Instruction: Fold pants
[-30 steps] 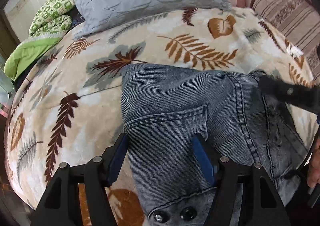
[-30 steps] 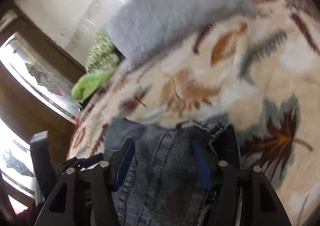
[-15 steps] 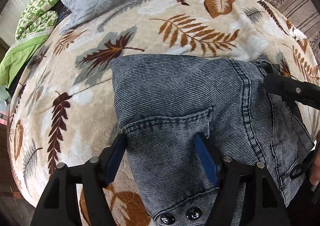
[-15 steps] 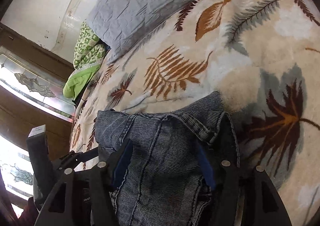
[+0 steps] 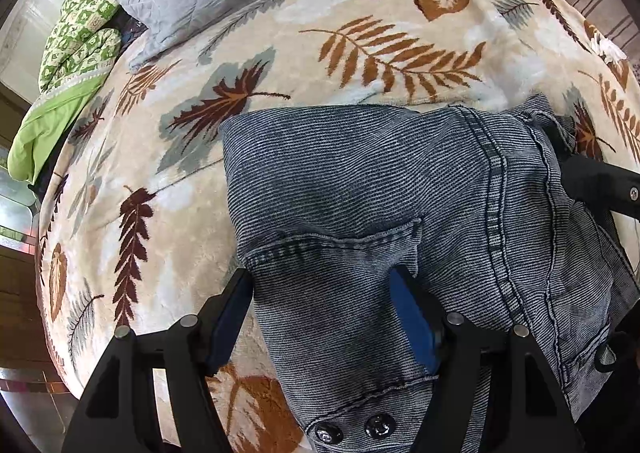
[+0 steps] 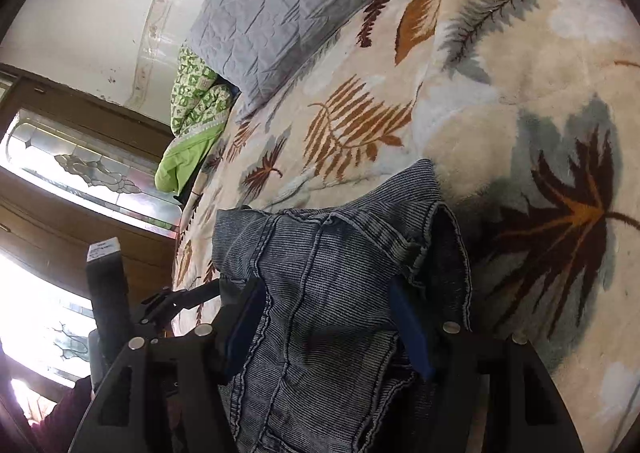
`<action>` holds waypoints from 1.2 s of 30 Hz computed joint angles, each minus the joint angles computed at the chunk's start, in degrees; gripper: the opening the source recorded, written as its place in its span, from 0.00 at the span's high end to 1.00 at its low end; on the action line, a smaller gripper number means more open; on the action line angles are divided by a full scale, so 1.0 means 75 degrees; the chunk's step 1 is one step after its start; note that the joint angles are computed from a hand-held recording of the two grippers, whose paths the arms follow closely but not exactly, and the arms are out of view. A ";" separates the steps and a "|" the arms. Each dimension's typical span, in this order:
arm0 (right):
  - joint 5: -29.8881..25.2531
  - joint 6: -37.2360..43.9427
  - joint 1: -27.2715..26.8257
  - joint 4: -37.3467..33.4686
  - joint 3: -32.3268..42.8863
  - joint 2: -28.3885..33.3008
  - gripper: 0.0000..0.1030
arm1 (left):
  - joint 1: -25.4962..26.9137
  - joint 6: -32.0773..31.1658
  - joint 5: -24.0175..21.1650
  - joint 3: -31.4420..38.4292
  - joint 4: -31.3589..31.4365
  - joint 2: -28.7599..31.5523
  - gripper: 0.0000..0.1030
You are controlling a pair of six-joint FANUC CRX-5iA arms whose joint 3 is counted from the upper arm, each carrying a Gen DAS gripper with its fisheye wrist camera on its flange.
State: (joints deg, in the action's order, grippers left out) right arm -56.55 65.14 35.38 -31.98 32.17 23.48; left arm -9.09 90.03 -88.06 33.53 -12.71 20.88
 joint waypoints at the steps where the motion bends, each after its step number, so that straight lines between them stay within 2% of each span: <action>1: -0.0007 0.0069 -0.0025 -0.0069 -0.0002 -0.0001 0.34 | 0.0012 -0.0011 -0.0007 -0.0008 0.0021 0.0004 0.30; 8: -0.0011 0.0904 -0.0384 -0.1034 -0.0102 -0.0031 0.34 | -0.0005 -0.0009 -0.0157 0.0056 0.0012 0.0089 0.30; 14: -0.0371 0.1798 -0.0839 -0.2143 0.0031 0.0122 0.34 | 0.0009 -0.0047 -0.0407 0.0313 0.0013 0.0265 0.30; 19: -0.0353 0.2094 -0.0996 -0.2600 -0.0080 0.0099 0.34 | -0.0073 0.0059 -0.0216 0.0064 -0.0111 0.0076 0.30; 26: -0.0066 0.1760 -0.0664 -0.1835 -0.0176 -0.0029 0.34 | -0.0192 0.0180 0.0192 -0.0360 -0.0327 -0.0243 0.30; 32: 0.0545 0.1843 -0.0558 -0.1771 -0.0736 -0.0380 0.34 | -0.0246 0.0087 0.0337 -0.0528 -0.0352 -0.0414 0.30; 34: 0.0735 0.1494 -0.0380 -0.1303 -0.0894 -0.0523 0.34 | -0.0107 0.0047 0.0413 -0.0605 -0.0100 -0.0466 0.30; 36: 0.0716 0.0618 0.0061 0.0040 -0.0877 -0.0610 0.35 | 0.0171 0.0109 0.0561 -0.0741 0.0396 -0.0559 0.30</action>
State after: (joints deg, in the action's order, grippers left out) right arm -51.19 69.78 35.84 -31.68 25.59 18.90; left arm -7.81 90.85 -83.86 27.98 -9.74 16.69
